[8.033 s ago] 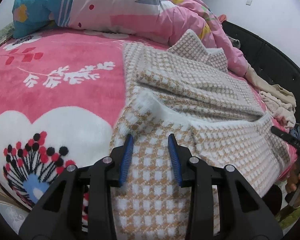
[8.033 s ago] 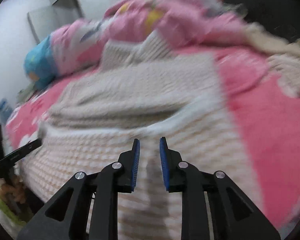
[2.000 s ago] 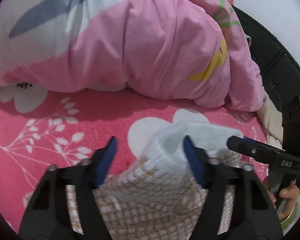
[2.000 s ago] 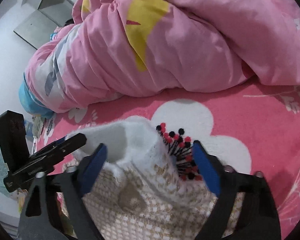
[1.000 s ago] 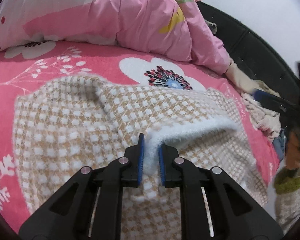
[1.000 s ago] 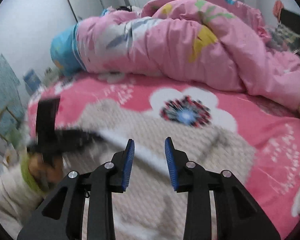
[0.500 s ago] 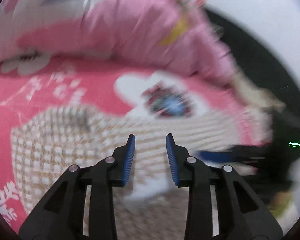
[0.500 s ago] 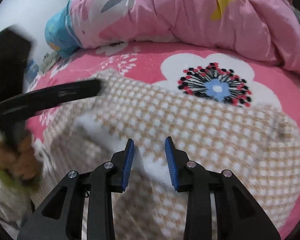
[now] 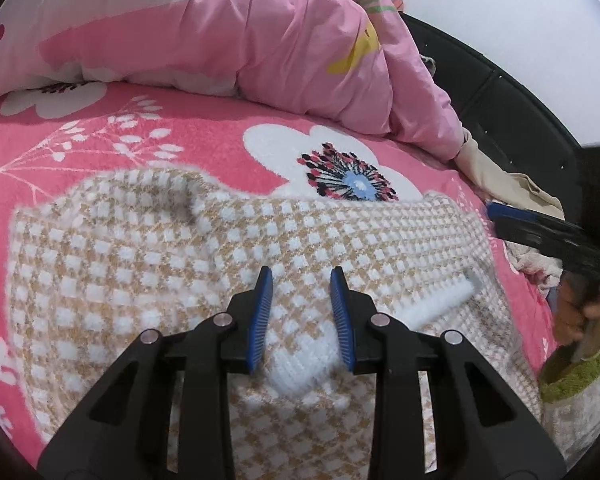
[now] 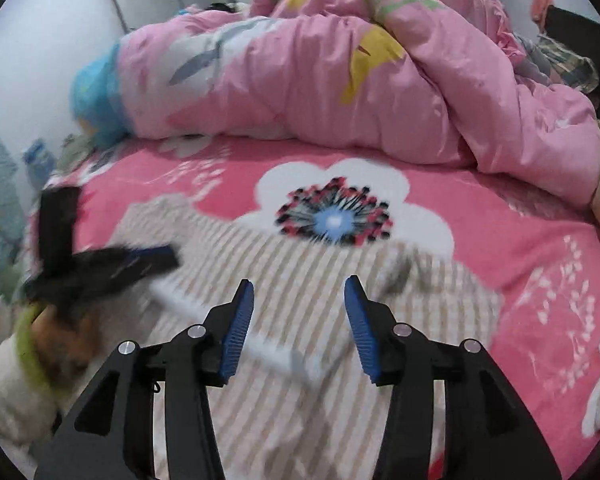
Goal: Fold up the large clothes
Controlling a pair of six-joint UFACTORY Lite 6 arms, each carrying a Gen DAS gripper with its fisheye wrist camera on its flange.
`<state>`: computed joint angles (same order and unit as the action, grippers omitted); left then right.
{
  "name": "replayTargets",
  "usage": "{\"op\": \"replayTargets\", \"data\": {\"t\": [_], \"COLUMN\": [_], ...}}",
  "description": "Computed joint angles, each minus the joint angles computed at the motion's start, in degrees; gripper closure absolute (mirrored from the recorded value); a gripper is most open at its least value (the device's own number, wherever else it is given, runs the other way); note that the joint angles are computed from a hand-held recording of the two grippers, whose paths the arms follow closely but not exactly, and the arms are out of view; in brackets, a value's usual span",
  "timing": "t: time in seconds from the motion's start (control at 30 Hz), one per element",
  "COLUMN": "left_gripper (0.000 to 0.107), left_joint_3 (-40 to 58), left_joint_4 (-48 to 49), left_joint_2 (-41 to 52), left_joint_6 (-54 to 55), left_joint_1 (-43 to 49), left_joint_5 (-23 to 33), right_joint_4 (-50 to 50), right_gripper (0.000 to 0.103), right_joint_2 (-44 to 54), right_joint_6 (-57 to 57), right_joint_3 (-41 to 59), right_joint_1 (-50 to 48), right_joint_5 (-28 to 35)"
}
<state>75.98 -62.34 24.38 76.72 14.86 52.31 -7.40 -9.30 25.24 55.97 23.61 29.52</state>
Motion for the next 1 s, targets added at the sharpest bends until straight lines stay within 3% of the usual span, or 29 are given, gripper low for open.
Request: {"op": "replayTargets", "data": {"t": [0.07,0.13,0.23,0.37,0.47,0.53,0.6,0.67,0.73,0.77,0.83,0.87,0.93,1.0], "left_gripper": [0.078,0.078,0.078,0.078,0.078,0.078,0.078,0.078,0.063,0.059,0.053,0.049,0.031,0.023], "left_joint_3": [-0.6,-1.2,-2.0,-2.2,-3.2,-4.3,-4.9,-7.1,-10.5,-12.3,-16.6,-19.1,-24.4,-30.3], "left_joint_4": [-1.0,-1.6,-2.4,-2.9,-3.3,-3.9,-3.0,-0.8,3.5,4.5,7.5,9.0,12.8,16.0], "left_joint_2": [-0.2,-0.3,-1.0,-1.2,-2.0,-2.7,-3.4,-7.8,-14.7,-17.7,-26.4,-31.4,-42.4,-53.5], "left_joint_6": [1.7,2.6,3.3,3.5,4.1,5.2,4.4,2.5,-1.1,-1.9,-2.5,-2.7,-3.2,-1.6], "left_joint_1": [0.6,0.9,1.1,1.9,1.8,2.0,1.4,0.6,-0.1,-0.1,2.2,3.7,7.6,14.1], "left_joint_5": [0.6,1.0,1.3,2.4,1.8,1.4,-0.1,-2.6,-5.3,-6.1,-3.7,-2.1,1.3,7.0], "right_joint_4": [-5.2,-2.1,-4.0,-9.2,-12.0,-19.5,-26.1,-23.9,-23.9,-26.1,-29.5,-31.1,-31.2,-32.5], "right_gripper": [0.055,0.055,0.051,0.051,0.051,0.049,0.049,0.048,0.047,0.037,0.022,0.021,0.017,0.014], "right_joint_2": [7.1,4.8,1.9,1.6,9.2,17.9,18.0,14.6,6.4,2.2,-5.1,-7.4,-12.7,-14.1], "right_joint_6": [3.5,1.4,8.6,13.0,14.3,20.6,27.5,30.3,34.7,39.1,46.1,51.3,59.4,70.8], "right_joint_3": [-1.8,-5.7,-3.5,1.5,6.6,7.9,8.2,8.8,6.1,4.5,2.3,2.0,0.4,-1.3], "right_joint_1": [-0.6,-2.0,-1.0,5.7,11.7,15.8,19.1,20.9,25.3,29.1,36.5,42.5,54.4,66.4], "right_joint_5": [-2.2,-6.2,0.5,0.9,-2.3,-1.5,2.0,7.3,12.1,15.2,23.2,28.5,35.7,42.4]}}
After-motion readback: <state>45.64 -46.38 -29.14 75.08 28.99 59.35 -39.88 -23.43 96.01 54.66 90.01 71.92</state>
